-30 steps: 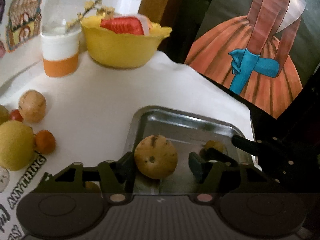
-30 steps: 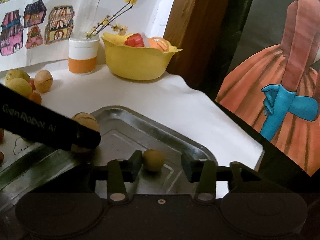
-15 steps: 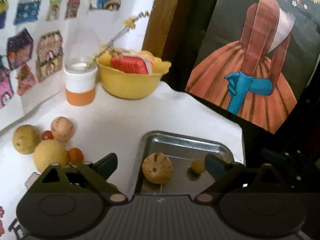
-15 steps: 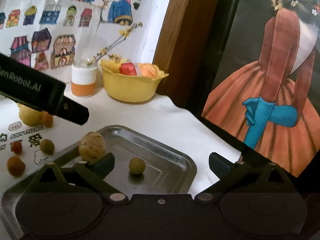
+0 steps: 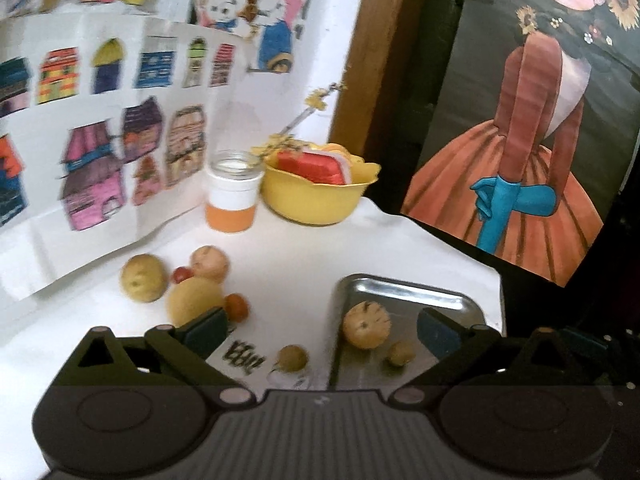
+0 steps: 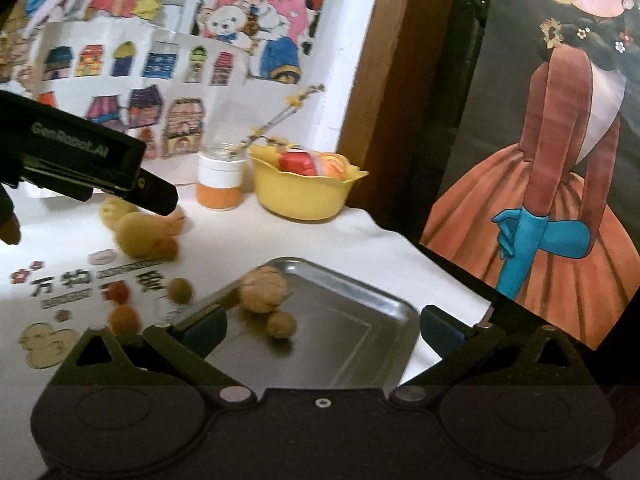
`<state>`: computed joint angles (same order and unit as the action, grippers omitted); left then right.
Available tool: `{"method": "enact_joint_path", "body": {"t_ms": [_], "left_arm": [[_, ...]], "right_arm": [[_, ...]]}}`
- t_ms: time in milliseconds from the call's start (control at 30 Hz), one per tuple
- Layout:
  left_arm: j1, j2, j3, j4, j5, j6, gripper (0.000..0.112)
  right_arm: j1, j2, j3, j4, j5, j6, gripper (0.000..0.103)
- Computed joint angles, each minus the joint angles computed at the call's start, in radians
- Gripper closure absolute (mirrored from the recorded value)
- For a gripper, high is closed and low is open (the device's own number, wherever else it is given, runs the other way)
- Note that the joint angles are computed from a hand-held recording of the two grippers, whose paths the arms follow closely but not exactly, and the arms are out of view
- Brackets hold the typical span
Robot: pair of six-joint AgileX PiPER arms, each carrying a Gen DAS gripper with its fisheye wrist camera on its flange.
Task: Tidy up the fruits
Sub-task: 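Lift both open grippers away from the tray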
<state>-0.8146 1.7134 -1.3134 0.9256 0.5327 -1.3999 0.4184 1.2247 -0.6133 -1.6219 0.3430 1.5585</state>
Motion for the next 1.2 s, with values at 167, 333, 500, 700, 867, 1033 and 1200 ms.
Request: {"method": "enact_joint_path", "body": {"t_ms": [167,333,500,700,867,1033,1200], "left_arm": [[0.005,-0.120,0.174,0.072,-0.003,-0.093,0.010],[0.017,-0.233,0.338,0.110,0.015,-0.163,0.010],[0.041,-0.303,0.462,0.099,0.005,-0.177,0.010],[0.065,-0.333,0.555,0.038,-0.012,-0.119,0.010],[0.083,-0.324,0.580,-0.014,-0.035,-0.055,0.010],[0.103,-0.282,0.555,-0.057,-0.054,0.015,0.010],[0.134,-0.234,0.514,-0.106,-0.081,0.085,0.010]], "right_arm": [[0.173,-0.063,0.036,0.162,0.103,-0.099,0.001],[0.316,-0.064,0.033,0.271,0.172,-0.171,0.001],[0.425,-0.017,0.016,0.351,0.199,-0.179,0.001],[0.491,0.052,0.006,0.432,0.176,-0.174,0.001],[0.480,0.104,-0.015,0.485,0.137,-0.196,0.001],[0.445,0.141,-0.034,0.481,0.104,-0.212,0.001],[0.400,0.181,-0.057,0.444,0.073,-0.217,0.001]]}}
